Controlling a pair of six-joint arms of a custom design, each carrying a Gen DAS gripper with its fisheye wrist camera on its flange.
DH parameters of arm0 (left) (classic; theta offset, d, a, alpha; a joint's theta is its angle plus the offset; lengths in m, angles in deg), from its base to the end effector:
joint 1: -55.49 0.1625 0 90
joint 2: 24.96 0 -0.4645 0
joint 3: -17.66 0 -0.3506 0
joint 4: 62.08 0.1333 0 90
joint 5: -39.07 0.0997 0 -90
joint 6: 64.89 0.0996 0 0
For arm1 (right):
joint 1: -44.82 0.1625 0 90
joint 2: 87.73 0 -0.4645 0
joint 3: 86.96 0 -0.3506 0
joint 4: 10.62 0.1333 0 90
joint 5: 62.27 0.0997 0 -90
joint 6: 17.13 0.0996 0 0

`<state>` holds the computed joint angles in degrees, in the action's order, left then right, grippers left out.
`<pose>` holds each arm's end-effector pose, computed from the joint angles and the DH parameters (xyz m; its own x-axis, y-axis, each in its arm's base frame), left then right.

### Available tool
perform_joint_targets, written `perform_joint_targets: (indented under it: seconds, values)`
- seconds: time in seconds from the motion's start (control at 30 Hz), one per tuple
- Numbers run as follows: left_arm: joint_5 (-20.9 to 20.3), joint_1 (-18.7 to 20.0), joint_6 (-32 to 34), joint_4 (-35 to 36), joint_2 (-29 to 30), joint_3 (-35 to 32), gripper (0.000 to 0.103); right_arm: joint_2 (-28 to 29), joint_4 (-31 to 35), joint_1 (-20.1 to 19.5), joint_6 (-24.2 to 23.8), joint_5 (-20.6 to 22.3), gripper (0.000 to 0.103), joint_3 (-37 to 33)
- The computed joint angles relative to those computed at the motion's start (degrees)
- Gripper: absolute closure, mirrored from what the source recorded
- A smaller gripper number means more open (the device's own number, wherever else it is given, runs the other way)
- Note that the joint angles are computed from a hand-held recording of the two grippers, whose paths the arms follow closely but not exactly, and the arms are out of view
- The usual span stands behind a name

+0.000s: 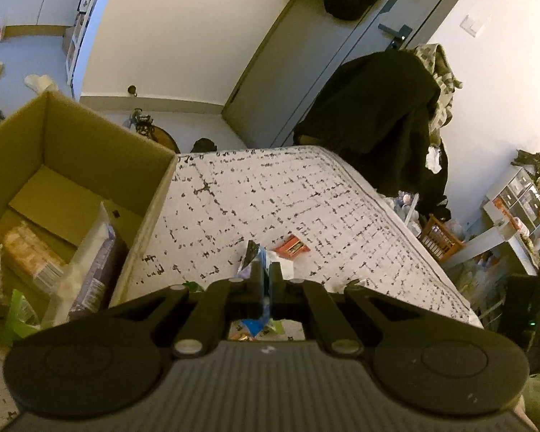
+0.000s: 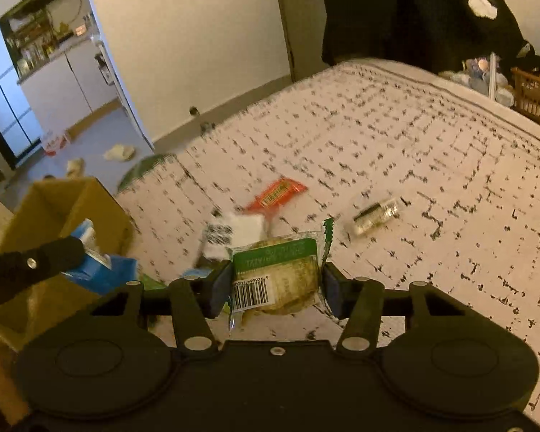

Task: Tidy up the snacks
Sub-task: 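Grasp the clear green-labelled bread bag with the right tool while the left tool holds the blue packet, then carry both held snacks over the box and open both tools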

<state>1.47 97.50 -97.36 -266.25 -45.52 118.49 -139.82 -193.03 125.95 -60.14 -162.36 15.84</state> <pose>-0.3118 -0.5665 -0.0148 -0.9526 -0.1652 -0.2554 0.1248 0.5533 -0.8236 0.0147 -0.6572 0.2507 -0.7767 -0.3080 0.5494 -0.5671 0.7215 -0.3972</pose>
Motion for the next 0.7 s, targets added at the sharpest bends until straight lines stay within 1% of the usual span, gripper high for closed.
perform_joint_targets:
  seconds: [0.2, 0.3, 0.43, 0.7]
  values:
    - [1.83, -1.84, 1.67, -2.78, -1.42, 1.68, 0.102, -1.97, -2.51, 2.07, 0.58, 2.51, 0.051, 2.92]
    - [3.13, -2.57, 2.25, -4.13, -2.40, 2.88, 0.102, -2.62, -4.33, 2.89, 2.33, 3.54, 0.051, 5.50]
    - [4.85, -3.24, 2.83, -5.28, -3.83, 4.53, 0.102, -2.28, -8.38, 4.70, 3.35, 3.13, 0.051, 8.48]
    - [8.47, -4.04, 2.64, -6.97, -7.40, 8.93, 0.102, -0.60, -16.18, 7.03, 5.76, 4.94, 0.051, 12.17]
